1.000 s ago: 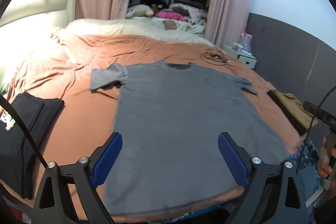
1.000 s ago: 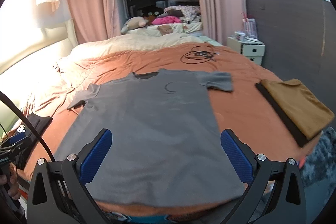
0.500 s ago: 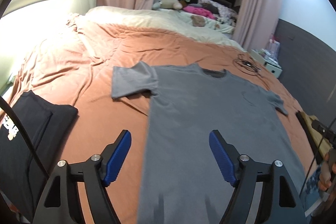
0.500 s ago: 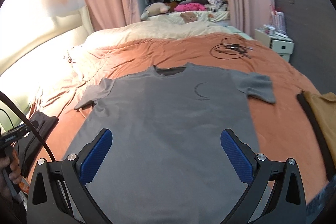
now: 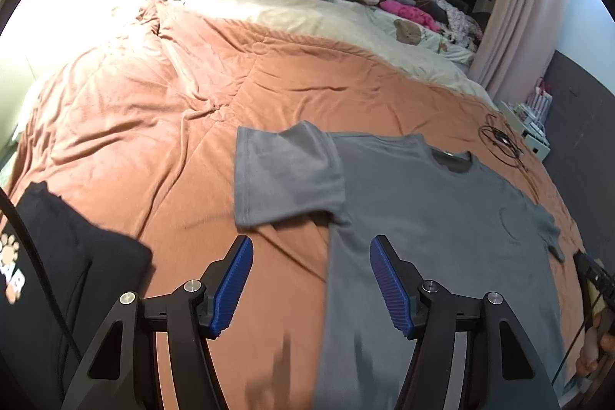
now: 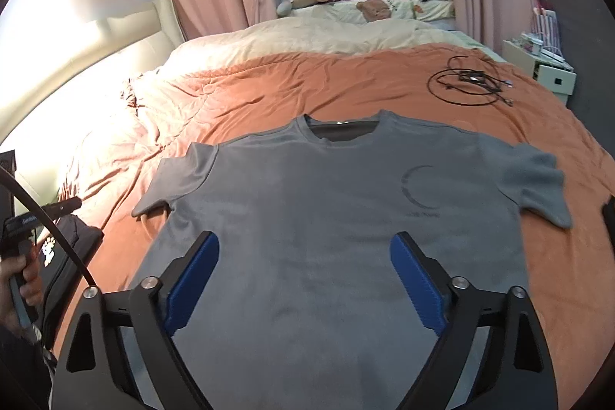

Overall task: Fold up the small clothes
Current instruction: 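Move both tools toward the grey T-shirt's side edges, then grasp the T-shirt side edge with the left gripper and fold it inward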

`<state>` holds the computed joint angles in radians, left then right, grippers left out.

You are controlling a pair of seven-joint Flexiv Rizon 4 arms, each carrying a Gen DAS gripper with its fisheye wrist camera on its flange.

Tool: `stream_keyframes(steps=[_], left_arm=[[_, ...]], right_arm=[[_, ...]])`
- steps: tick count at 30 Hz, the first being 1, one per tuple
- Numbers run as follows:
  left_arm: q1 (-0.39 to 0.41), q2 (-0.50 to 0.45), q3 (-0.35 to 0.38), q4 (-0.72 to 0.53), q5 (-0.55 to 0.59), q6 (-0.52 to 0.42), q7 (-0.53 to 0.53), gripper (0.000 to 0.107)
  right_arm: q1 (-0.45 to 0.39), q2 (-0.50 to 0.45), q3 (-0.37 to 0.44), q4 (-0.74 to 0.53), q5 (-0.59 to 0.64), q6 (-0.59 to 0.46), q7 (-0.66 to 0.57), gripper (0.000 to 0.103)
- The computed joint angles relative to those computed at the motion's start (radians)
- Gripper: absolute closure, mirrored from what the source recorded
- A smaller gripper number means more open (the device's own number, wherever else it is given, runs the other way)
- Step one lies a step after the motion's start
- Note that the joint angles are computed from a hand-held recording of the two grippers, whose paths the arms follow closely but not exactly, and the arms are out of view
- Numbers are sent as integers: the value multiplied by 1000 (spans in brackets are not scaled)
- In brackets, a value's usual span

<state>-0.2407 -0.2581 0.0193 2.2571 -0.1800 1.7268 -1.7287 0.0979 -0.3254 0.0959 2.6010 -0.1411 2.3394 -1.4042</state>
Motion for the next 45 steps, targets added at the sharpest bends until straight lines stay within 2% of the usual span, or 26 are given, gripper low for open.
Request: stream_keyframes(steps=[5, 7, 8, 12, 17, 21, 22, 23, 25, 26, 27, 28, 30, 33, 35, 37, 45], left_arm=[[206, -110, -177, -91, -31, -29, 70, 50], [218, -163, -174, -140, -44, -48, 82, 53], [244, -192, -195, -163, -51, -52, 94, 55], [275, -283, -207, -245, -70, -78, 125, 57], [276, -403, -183, -370, -100, -146, 151, 57], [234, -466, -112, -454, -112, -207, 147, 57], [243, -478, -120, -465, -117, -211, 150, 57], [239, -485, -116, -471, -115, -203, 151, 57], [216, -490, -88, -492, -108, -213, 149, 66], [226, -490, -103, -496, -108, -223, 160, 86], [242, -489, -127, -500, -111, -242, 178, 96], [247, -489, -136, -505, -111, -251, 190, 99], [249, -486, -143, -507, -105, -253, 217, 100], [279, -471, -183, -491, -120, -233, 246, 101], [336, -453, -256, -461, -146, -205, 279, 101], [354, -431, -283, -447, -161, -202, 295, 101], [339, -379, -300, -464, -197, -227, 342, 101]], right_arm=[[-7, -50, -5, -96, -52, -87, 31, 32], [-6, -73, -7, -139, -68, -120, 36, 33], [-6, -86, -7, -157, -75, -130, 38, 33], [20, -137, -17, -236, -72, -185, 34, 34], [61, -193, -33, -325, -49, -261, 34, 37], [74, -231, -30, -389, -51, -313, 50, 39], [74, -239, -26, -404, -54, -324, 55, 41], [66, -251, -12, -425, -67, -338, 64, 42], [54, -269, 10, -456, -92, -363, 78, 49], [56, -275, 13, -466, -97, -368, 81, 50], [65, -285, 13, -483, -100, -374, 84, 50], [66, -294, 16, -496, -104, -377, 87, 51], [51, -317, 45, -533, -127, -392, 105, 51], [35, -358, 81, -588, -165, -413, 128, 57], [24, -389, 104, -625, -194, -432, 137, 61], [10, -423, 132, -668, -224, -456, 146, 65], [-127, -626, 386, -911, -313, -629, 162, 68]])
